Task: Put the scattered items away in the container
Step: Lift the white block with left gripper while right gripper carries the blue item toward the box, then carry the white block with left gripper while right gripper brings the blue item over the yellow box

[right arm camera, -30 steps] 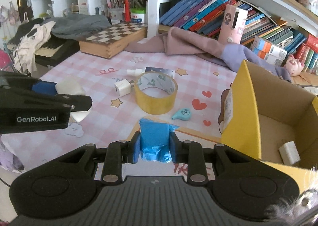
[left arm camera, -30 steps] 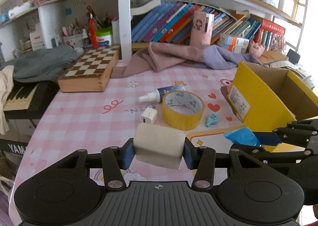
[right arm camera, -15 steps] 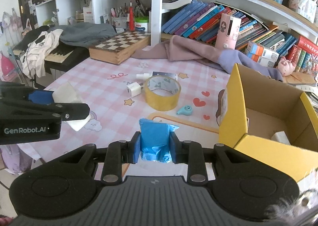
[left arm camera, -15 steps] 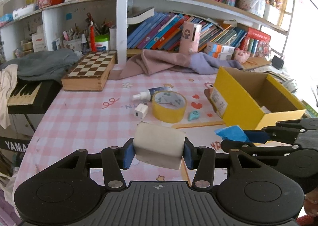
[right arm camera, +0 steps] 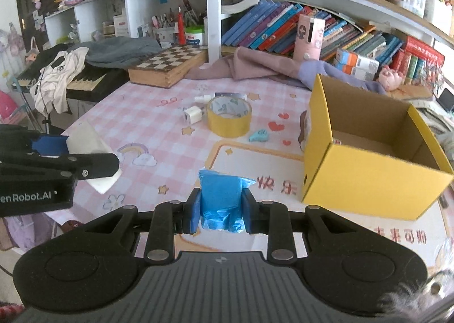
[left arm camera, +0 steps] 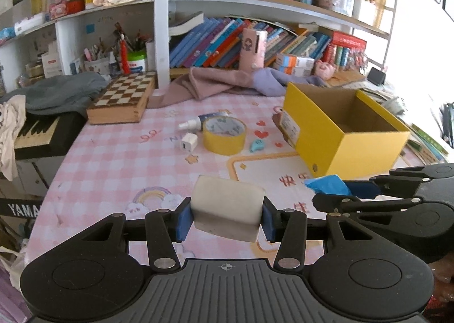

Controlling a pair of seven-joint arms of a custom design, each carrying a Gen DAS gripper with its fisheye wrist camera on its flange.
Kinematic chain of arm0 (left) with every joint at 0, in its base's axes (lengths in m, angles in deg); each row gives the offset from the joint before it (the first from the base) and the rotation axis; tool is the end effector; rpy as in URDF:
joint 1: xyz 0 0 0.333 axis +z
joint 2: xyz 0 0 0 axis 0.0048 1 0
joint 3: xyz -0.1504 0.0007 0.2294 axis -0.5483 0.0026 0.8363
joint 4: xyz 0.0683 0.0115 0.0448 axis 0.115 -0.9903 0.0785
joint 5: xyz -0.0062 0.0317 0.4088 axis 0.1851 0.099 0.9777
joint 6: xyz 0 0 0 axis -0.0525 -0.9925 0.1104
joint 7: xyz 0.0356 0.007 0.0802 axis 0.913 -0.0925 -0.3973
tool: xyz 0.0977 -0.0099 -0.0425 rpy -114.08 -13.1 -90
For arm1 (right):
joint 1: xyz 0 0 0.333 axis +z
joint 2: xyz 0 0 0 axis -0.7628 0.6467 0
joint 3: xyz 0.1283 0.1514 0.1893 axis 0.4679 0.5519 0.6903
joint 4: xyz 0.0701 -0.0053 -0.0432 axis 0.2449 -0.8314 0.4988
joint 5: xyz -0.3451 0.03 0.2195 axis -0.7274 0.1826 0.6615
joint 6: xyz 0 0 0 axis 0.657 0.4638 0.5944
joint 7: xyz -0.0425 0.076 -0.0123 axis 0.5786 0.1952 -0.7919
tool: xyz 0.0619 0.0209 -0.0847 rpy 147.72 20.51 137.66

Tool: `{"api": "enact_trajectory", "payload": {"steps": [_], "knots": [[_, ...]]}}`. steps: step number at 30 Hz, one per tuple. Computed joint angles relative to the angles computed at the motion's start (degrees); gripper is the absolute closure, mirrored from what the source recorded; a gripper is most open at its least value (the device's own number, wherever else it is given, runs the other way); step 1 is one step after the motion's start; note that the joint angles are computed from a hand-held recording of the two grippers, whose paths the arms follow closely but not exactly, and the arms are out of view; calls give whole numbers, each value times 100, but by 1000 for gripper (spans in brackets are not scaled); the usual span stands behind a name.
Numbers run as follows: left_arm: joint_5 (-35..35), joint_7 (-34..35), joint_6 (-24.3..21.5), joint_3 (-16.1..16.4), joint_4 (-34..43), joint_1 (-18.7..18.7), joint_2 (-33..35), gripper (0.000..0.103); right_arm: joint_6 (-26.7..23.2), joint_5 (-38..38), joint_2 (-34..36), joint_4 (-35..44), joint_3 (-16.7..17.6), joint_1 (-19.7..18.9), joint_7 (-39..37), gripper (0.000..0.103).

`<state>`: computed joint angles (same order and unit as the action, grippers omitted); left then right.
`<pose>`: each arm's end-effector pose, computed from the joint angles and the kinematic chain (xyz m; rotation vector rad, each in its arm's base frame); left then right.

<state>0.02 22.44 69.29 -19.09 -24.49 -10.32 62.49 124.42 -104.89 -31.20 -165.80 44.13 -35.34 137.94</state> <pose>0.7140 -0.2369 0.5567 -1.3285 2.1719 -1.0598 0.6738 0.1856 0.5497 -1.7364 1.7091 -0.7412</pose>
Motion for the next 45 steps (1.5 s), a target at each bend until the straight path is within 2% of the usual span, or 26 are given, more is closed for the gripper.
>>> {"api": "enact_trajectory", "payload": {"steps": [6,20,34,45], "knots": [[-333,296,-80,-161,-517,132,-323,56,-124,-88,-383,-519,5,37,269,76],[-972,1091,-383,-402,-530,131,-327,57,-524,-803,-1208,-1457,54,-59,1330,76],[-1058,1738,-997,-552,141,-142,97,57,-932,-1306,-1949,-2242,155,-343,2379,76],[-992,2061,-1436,-614,785,-447,517,57,-1106,-1473,-2433,-2740,206,-596,2885,76]]}}
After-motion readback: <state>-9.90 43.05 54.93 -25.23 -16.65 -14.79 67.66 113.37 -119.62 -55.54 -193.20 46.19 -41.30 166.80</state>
